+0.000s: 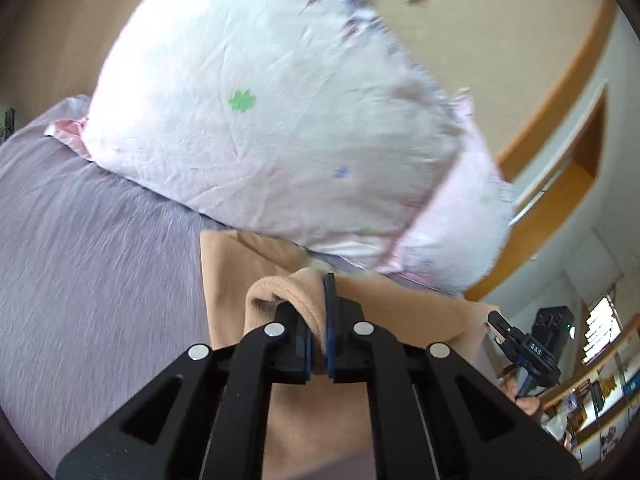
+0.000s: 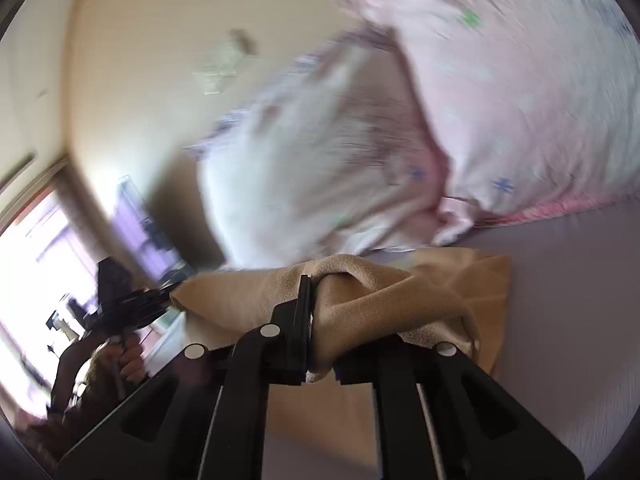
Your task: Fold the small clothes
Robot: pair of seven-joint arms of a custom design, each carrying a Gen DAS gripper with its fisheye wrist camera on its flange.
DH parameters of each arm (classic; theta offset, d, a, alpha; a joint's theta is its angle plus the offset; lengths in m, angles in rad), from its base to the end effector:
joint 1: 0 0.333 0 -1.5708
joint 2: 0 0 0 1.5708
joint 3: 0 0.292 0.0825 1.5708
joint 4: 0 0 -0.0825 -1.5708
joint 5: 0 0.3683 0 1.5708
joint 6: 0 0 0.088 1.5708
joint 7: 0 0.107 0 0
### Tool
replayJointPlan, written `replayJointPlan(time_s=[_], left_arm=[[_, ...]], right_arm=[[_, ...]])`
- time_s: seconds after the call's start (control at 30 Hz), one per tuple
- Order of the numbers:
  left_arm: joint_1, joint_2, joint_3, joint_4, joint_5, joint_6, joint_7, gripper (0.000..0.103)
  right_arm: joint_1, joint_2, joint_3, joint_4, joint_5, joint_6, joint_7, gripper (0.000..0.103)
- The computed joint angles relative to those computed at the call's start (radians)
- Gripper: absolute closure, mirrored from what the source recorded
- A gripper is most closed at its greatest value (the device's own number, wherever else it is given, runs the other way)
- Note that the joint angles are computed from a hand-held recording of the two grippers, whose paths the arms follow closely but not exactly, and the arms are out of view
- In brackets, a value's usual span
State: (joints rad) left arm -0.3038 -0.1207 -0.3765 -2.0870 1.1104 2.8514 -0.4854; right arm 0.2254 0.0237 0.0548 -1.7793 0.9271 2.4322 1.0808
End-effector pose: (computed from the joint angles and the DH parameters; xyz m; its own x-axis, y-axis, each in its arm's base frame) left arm 0.3904 -0.3875 0.5330 0.0612 -0.7930 0.6061 -0.5666 -0.5275 -0.6330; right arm 0.5772 0.1682 0.5849 0.4032 -0.7315 -0.5499 -0.7798 0.0398 -0.6248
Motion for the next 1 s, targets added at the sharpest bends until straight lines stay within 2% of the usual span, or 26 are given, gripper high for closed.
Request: replayJointPlan(time_s=[0.03,0.07,0.13,0.17,0.23,0.27,0.3,0.33,0.37,0.43,0.53,0.57,0.63,0.7,0.73,0.8,0.83,0.87,0.93,1.0], left_arm=[[-0.016,0.039,0.031,0.019,-0.059,-0.001,0.053,0.098],[0.002,0.1,0.033,0.048,-0.133,0.012,0.115,0.098],[-0.011,0.159,0.062,0.069,-0.221,0.013,0.17,0.098],[-0.017,0.189,0.078,0.075,-0.25,0.026,0.167,0.098],[-0.031,0.202,0.122,0.049,-0.23,0.098,0.069,0.096],[-0.043,0.187,0.146,0.029,-0.178,0.125,-0.007,0.094],[-0.048,0.173,0.161,0.015,-0.124,0.147,-0.076,0.092],[-0.049,0.14,0.174,-0.009,-0.025,0.165,-0.199,0.084],[-0.04,0.111,0.167,-0.027,0.014,0.157,-0.255,0.068],[-0.019,0.043,0.136,-0.072,0.06,0.124,-0.32,0.051],[-0.017,-0.062,0.102,-0.163,-0.038,0.097,-0.239,0.046],[-0.018,-0.082,0.095,-0.189,-0.071,0.104,-0.219,0.045],[-0.02,-0.111,0.085,-0.234,-0.132,0.14,-0.188,0.044],[-0.016,-0.125,0.069,-0.255,-0.168,0.159,-0.158,0.044],[-0.013,-0.117,0.061,-0.249,-0.183,0.16,-0.132,0.044],[-0.033,-0.085,0.049,-0.215,-0.252,0.128,-0.029,0.043],[-0.043,-0.073,0.046,-0.201,-0.293,0.11,0.024,0.043],[-0.052,-0.065,0.041,-0.194,-0.332,0.096,0.073,0.043],[-0.056,-0.051,0.029,-0.179,-0.389,0.085,0.149,0.042],[-0.064,-0.056,0.02,-0.18,-0.457,0.062,0.23,0.04]], right_arm=[[0.003,0.044,-0.001,0.019,-0.072,0.017,0.071,0.094],[0.004,0.085,-0.002,0.041,-0.138,0.028,0.137,0.094],[0.0,0.198,-0.001,0.145,-0.271,-0.028,0.294,0.094],[-0.004,0.222,0.001,0.165,-0.295,-0.044,0.333,0.093],[-0.021,0.253,0.012,0.21,-0.325,-0.054,0.39,0.072],[-0.04,0.254,0.03,0.214,-0.284,-0.035,0.364,0.045],[-0.059,0.242,0.048,0.198,-0.228,0.005,0.325,0.022],[-0.074,0.21,0.064,0.162,-0.163,0.058,0.275,0.015],[-0.088,0.19,0.075,0.143,-0.104,0.068,0.221,0.015],[-0.11,0.164,0.078,0.128,-0.016,-0.009,0.141,0.015],[-0.101,0.149,0.062,0.103,0.011,-0.103,0.081,0.015],[-0.086,0.174,0.056,0.13,-0.03,-0.121,0.108,0.015],[-0.058,0.242,0.044,0.221,-0.163,-0.218,0.239,0.016],[-0.042,0.29,0.047,0.281,-0.226,-0.245,0.293,0.015],[-0.045,0.319,0.069,0.317,-0.268,-0.23,0.314,0.016],[-0.015,0.328,0.063,0.313,-0.269,-0.098,0.307,0.022],[-0.021,0.325,0.08,0.297,-0.222,-0.001,0.284,0.022],[-0.036,0.313,0.099,0.28,-0.168,0.044,0.264,0.022],[-0.079,0.275,0.138,0.232,-0.024,0.076,0.181,0.02],[-0.071,0.216,0.124,0.16,-0.021,0.092,0.142,0.019]])
